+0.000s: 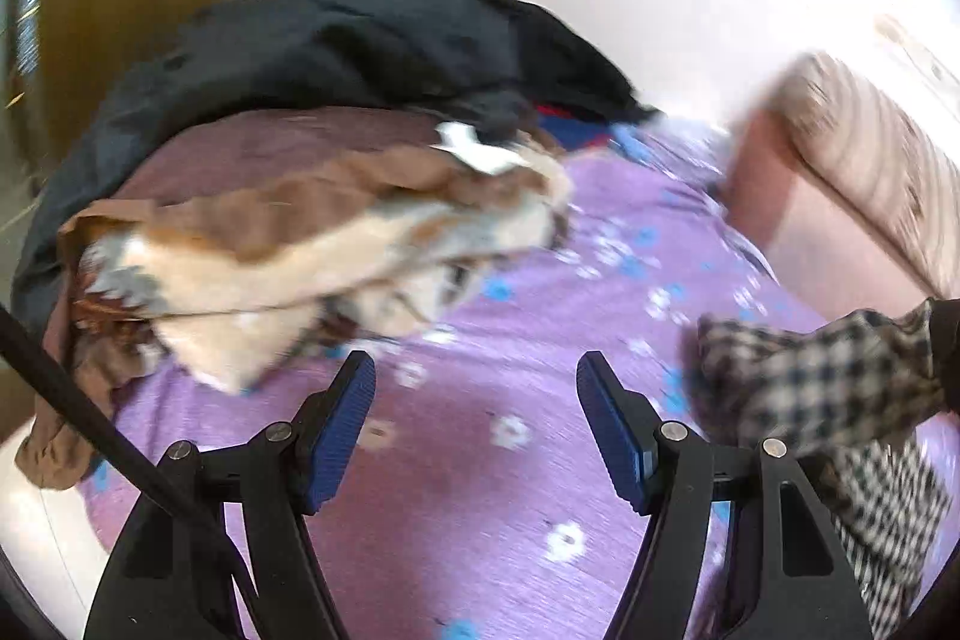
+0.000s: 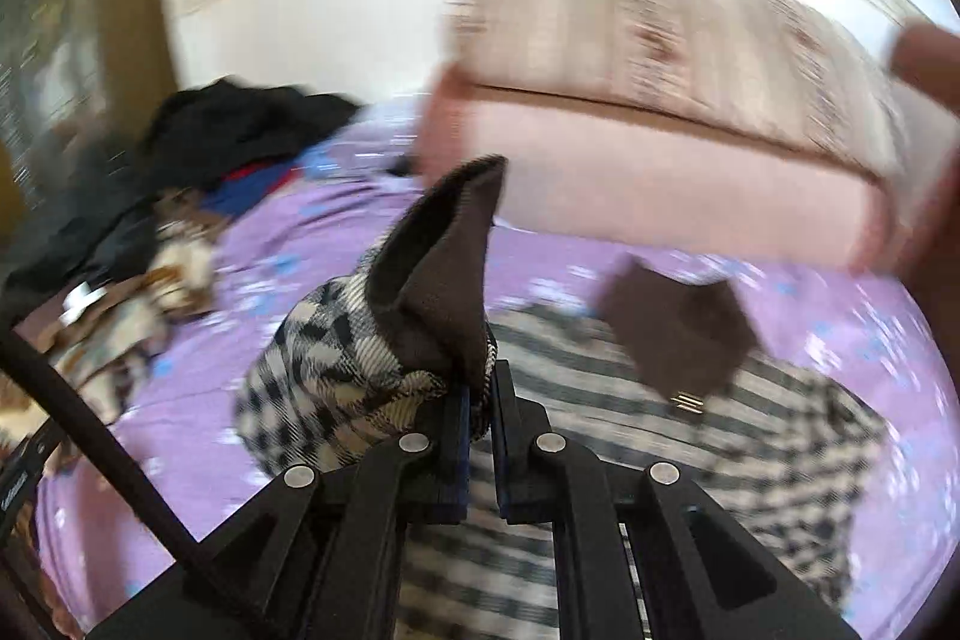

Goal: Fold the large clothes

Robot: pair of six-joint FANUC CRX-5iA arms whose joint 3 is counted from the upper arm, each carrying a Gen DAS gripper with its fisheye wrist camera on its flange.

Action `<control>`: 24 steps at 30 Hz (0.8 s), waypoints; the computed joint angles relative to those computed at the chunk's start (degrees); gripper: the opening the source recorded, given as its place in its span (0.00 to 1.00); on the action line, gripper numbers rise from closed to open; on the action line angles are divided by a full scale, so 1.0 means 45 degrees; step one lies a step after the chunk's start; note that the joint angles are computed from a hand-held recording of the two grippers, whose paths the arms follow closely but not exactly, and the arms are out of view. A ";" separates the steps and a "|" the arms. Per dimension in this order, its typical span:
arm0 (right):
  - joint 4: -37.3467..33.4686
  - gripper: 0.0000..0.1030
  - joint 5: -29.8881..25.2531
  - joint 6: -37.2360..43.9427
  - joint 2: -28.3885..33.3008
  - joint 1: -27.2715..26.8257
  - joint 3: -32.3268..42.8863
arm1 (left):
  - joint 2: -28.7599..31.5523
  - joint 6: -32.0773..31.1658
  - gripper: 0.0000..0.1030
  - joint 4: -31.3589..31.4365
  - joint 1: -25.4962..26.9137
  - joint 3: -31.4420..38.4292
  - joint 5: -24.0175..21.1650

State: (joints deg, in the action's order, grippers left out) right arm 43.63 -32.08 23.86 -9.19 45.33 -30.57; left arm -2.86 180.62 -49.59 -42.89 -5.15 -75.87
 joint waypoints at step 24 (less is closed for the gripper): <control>-1.4021 0.46 -0.2579 0.9790 -0.2609 -0.8945 0.0625 | 0.2014 -0.3338 0.67 0.1346 -0.0146 0.1377 0.1645</control>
